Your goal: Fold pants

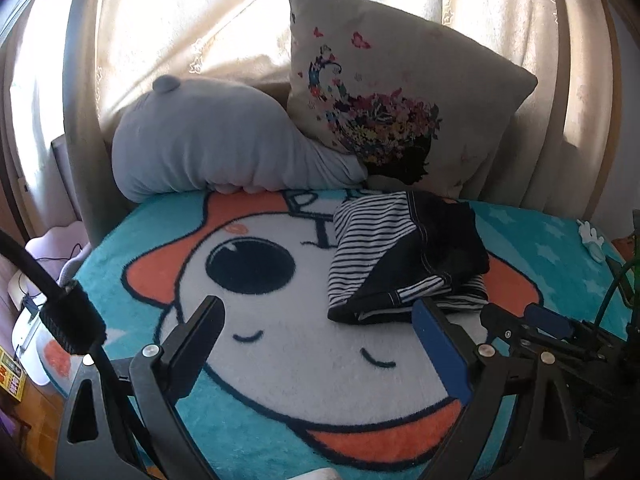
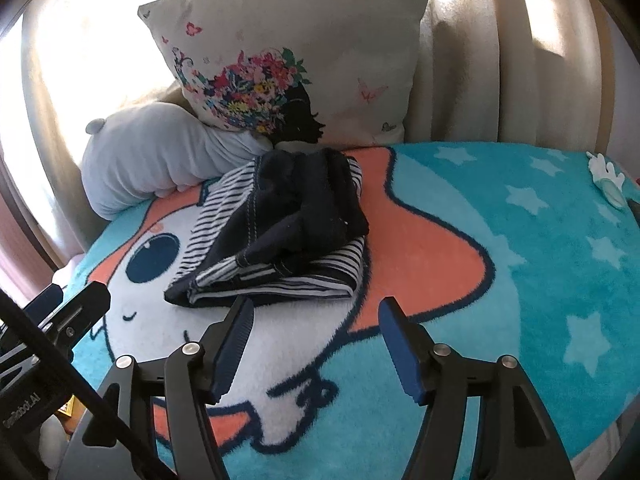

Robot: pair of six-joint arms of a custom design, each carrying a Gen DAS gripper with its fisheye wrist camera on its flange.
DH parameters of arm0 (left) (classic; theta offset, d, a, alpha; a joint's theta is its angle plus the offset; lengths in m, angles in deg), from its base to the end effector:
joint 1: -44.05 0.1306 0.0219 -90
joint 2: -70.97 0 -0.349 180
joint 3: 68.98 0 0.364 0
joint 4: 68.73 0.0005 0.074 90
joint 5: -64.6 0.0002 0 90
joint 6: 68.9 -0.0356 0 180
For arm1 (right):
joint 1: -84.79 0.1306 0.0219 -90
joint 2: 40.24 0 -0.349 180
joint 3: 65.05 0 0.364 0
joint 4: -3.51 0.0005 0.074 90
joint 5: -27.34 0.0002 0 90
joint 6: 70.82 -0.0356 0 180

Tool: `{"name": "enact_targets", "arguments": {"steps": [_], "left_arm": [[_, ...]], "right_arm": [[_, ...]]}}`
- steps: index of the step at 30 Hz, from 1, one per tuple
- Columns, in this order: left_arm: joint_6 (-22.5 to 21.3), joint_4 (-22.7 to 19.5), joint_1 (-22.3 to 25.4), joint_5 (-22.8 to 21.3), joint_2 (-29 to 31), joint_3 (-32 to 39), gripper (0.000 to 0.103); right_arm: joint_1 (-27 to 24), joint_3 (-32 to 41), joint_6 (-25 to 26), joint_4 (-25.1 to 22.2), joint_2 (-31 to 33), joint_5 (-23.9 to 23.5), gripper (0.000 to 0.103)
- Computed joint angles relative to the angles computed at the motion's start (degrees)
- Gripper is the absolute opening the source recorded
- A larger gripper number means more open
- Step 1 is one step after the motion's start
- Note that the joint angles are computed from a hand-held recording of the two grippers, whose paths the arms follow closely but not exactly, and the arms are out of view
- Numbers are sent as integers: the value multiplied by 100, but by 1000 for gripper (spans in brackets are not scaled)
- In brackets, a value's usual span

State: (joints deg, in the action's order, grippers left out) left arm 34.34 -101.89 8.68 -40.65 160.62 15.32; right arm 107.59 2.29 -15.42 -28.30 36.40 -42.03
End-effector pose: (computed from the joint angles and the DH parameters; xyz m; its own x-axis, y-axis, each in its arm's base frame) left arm 0.3858 -0.2630 0.3780 -0.5837 0.1434 -0.7992 0.2640 0.9643 -0.0198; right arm 0.3565 0.1357 0.3406 -0.5659 0.3386 -0.7517 0.2471 0.9395 0.2372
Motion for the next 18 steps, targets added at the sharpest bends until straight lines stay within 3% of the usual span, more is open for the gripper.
{"name": "enact_targets", "arguments": {"steps": [18], "left_arm": [[215, -374, 229, 622, 369, 259, 94]], "right_arm": [[-60, 203, 31, -224, 339, -56, 70]]}}
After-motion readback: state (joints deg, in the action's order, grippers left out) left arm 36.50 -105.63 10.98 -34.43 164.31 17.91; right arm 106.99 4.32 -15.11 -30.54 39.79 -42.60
